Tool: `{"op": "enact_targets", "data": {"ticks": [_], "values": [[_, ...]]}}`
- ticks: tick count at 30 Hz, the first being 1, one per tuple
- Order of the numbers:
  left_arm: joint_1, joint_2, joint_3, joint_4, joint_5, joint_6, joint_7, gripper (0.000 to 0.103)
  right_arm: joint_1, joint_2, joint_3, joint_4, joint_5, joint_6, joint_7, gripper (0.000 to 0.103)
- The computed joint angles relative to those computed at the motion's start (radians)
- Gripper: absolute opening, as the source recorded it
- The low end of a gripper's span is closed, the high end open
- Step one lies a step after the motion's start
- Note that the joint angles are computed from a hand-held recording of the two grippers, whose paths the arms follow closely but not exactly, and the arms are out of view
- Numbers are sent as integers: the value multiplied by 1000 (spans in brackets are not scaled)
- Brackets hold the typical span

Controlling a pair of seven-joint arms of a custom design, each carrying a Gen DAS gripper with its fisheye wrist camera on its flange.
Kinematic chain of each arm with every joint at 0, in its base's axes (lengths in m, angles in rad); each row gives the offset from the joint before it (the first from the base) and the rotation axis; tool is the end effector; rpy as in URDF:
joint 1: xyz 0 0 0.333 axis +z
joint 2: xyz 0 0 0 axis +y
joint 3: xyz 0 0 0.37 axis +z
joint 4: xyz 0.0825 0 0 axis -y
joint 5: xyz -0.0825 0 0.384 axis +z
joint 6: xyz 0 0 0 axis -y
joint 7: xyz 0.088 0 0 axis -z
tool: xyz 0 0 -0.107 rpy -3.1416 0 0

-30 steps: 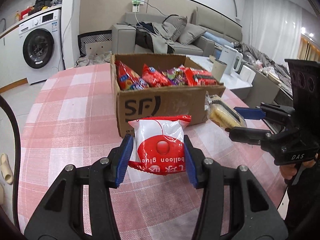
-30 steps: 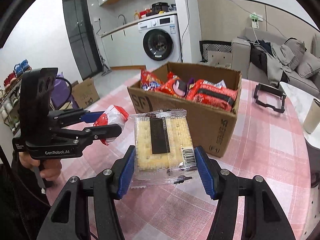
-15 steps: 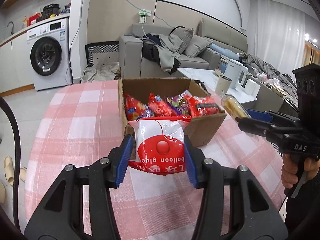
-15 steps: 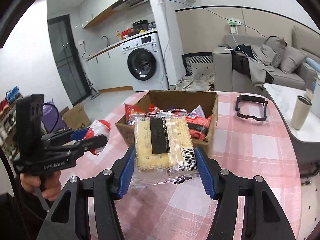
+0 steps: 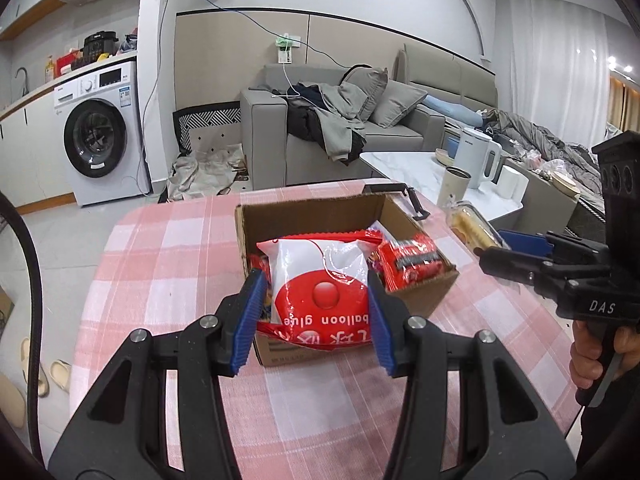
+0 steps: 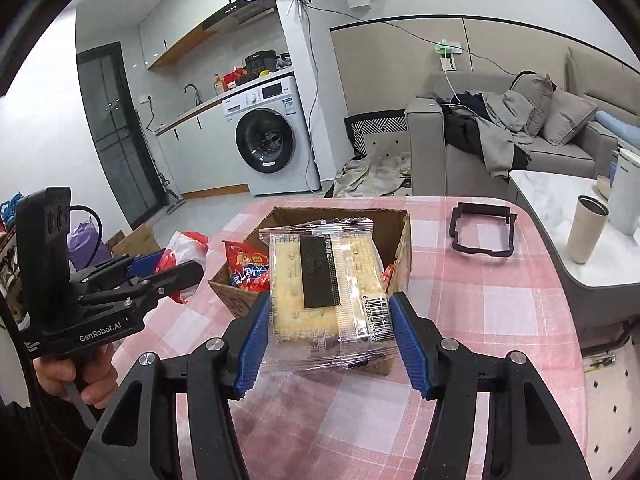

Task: Organize snacks
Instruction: 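Lift the cracker pack and balloon gum bag over the box, then open both grippers to drop the cracker pack and gum bag into the box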

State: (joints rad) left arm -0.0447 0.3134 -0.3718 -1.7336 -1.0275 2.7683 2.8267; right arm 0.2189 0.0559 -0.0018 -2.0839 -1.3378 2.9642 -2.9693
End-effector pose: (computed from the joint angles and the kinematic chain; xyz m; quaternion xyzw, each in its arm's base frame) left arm 0.6630 -0.2166 0.5249 -0.3447 0.8072 -0.4571 0.1439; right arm 0.5534 0.1896 0.5085 -0.5314 0.7071 -0.2775 0.3750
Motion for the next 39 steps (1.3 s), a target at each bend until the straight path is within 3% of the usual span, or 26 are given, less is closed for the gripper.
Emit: {"op": "enact_targets", "data": {"ticks": [8, 18, 27, 39], "values": [[-26, 59, -2, 84, 123, 37, -109, 46, 8, 29, -6, 44, 75, -22, -78, 60], [-66, 189, 3, 234, 394, 44, -344, 46, 32, 86, -43, 103, 207, -21, -203, 60], [-104, 312, 13, 381, 621, 6, -525, 46, 55, 151, -86, 150, 349, 3, -333, 60], [-141, 434, 35, 547, 781, -56, -657, 46, 89, 226, -148, 196, 614, 49, -562, 60]]}}
